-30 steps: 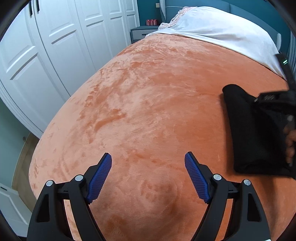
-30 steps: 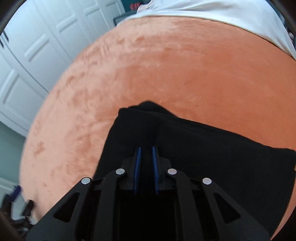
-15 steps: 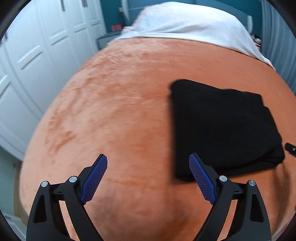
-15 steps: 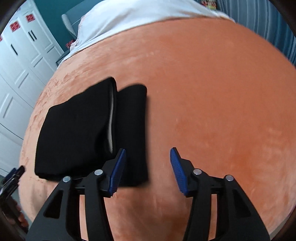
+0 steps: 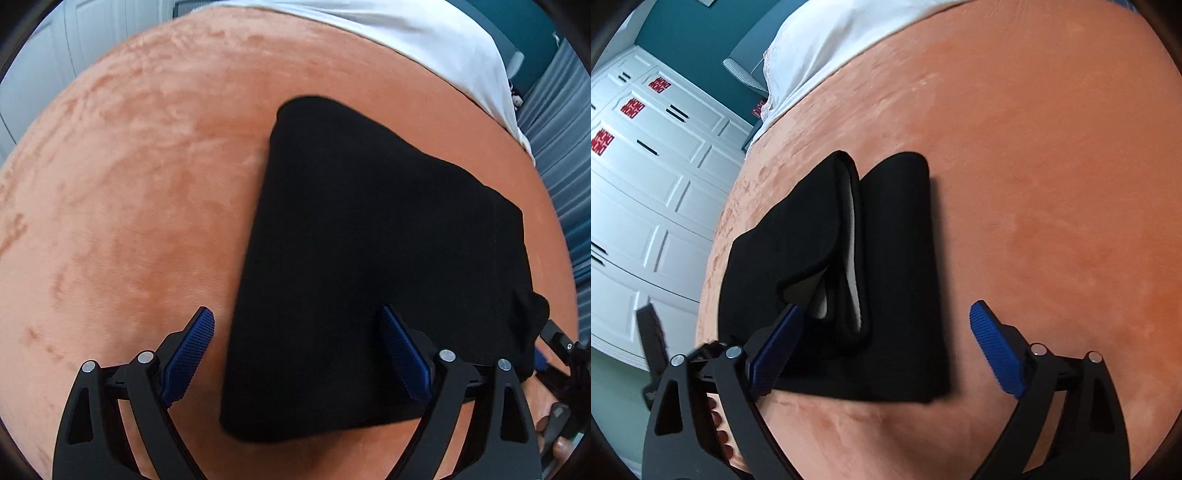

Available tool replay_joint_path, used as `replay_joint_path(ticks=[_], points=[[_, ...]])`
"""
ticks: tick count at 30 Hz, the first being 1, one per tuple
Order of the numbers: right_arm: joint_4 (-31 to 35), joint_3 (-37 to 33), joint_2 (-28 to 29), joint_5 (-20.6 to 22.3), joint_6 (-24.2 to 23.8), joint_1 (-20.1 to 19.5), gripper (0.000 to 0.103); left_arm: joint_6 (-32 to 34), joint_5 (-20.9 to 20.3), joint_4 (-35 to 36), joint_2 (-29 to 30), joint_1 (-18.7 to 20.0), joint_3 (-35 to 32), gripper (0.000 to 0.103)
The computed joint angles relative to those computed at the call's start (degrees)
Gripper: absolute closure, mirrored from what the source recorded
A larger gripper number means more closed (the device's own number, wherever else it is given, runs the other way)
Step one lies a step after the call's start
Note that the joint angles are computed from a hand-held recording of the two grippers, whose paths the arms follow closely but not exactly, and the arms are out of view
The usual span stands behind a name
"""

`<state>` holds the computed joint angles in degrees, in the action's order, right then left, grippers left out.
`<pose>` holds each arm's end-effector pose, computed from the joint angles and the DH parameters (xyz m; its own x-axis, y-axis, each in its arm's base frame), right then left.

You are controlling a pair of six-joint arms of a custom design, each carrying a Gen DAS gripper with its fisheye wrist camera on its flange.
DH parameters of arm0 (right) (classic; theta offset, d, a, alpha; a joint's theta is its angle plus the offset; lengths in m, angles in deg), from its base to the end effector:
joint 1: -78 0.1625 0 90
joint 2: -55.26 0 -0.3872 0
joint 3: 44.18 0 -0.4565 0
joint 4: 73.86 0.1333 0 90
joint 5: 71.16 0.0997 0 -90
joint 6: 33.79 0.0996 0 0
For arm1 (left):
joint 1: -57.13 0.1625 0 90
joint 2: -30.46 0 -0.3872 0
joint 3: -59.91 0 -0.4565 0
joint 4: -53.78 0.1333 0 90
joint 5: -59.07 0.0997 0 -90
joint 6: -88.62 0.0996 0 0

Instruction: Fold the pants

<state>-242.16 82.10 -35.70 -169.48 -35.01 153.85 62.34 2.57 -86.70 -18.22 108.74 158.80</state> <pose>-0.0084 -0.5198 0.2816 -0.9389 0.3224 0.1204 0.1589 0.7164 -0.6793 -0.2548 -0.6247 0.0199 -0.8624 0.1155 -0.4928 0.2667 0.9312 -0.2486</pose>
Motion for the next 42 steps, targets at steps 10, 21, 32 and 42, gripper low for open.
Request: replay_joint_path(ticks=[10, 21, 32, 42], points=[[4.5, -0.6, -0.1, 6.3, -0.1, 0.8, 0.072, 1.0, -7.1, 1.4, -3.6, -0.7, 1.3, 0.082], [21.5, 13.7, -21.8, 6.7, -2.6, -2.2, 0.042, -6.3, -7.9, 11.5, -20.0, -7.0, 17.8, 0.061], [9.8, 11.1, -19.0, -13.6, -3.2, 12.6, 0.029, -20.7, 28.9, 29.5, -21.7, -19.4, 19.5, 0.02], [4.3, 7.3, -1.8, -21.0, -5.3, 14.1, 0.079, -25.1, 30.8, 39.3, -23.3, -22.4, 20.7, 0.017]])
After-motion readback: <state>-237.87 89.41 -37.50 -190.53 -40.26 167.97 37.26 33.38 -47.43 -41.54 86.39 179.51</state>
